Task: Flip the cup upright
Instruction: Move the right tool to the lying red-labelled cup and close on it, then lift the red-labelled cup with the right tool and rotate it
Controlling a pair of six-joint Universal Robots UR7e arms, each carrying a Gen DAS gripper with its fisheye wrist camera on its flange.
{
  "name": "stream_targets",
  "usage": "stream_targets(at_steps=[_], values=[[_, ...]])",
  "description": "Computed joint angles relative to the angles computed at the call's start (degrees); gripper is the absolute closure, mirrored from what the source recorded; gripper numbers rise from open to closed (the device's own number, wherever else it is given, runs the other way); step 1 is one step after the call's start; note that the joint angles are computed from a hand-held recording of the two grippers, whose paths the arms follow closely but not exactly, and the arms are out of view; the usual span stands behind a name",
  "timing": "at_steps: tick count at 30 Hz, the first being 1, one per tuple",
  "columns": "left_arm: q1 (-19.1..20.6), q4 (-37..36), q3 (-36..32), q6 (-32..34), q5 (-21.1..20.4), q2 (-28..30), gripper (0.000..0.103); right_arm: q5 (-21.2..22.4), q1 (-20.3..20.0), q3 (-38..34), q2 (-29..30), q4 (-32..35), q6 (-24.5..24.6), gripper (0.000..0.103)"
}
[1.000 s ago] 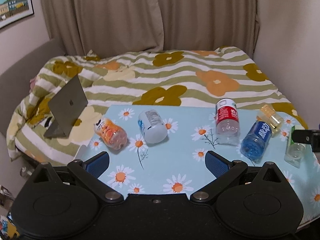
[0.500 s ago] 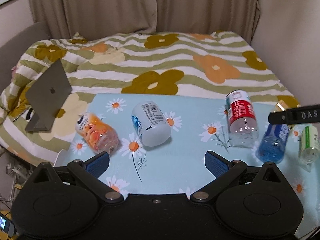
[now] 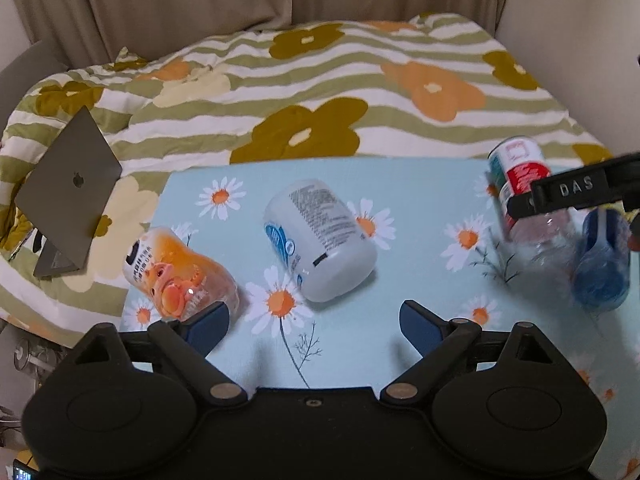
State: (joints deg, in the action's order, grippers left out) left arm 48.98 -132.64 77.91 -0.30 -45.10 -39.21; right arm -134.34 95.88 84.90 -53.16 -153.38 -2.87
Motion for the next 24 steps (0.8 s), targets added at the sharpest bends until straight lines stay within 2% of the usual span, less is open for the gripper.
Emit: stream_targets(at_steps=[7,8,9,18,24], values=[[0.51,1.62,-1.06,0.88,-0.68,0.76,0.007,-0.96,-0.33,-1.84,1.88,2.8,1.62,0.011],[0.53,1.55,-1.04,1.15,-0.73,0.81,0.007,-1.03,-0.35,-1.95,2.05,2.95,1.64,0.017],[0.59,1.52,-1.06,1.52,-0.78,0.83,0.007,-0.83,-0.39,-2.0,2.09,3.23,1.73,0.019],[0.85,0.25,-0.09,2.55,-2.08,-0.16,0.006,-0.65,0.64,-0.64,1.59,0.29,0.99,0.019],[-0.23,-3.21,2.44,2.19,-1.41,-1.85,0.006,-0.14,2.49,2.95,-1.21,-2.27,0.4,0.019]])
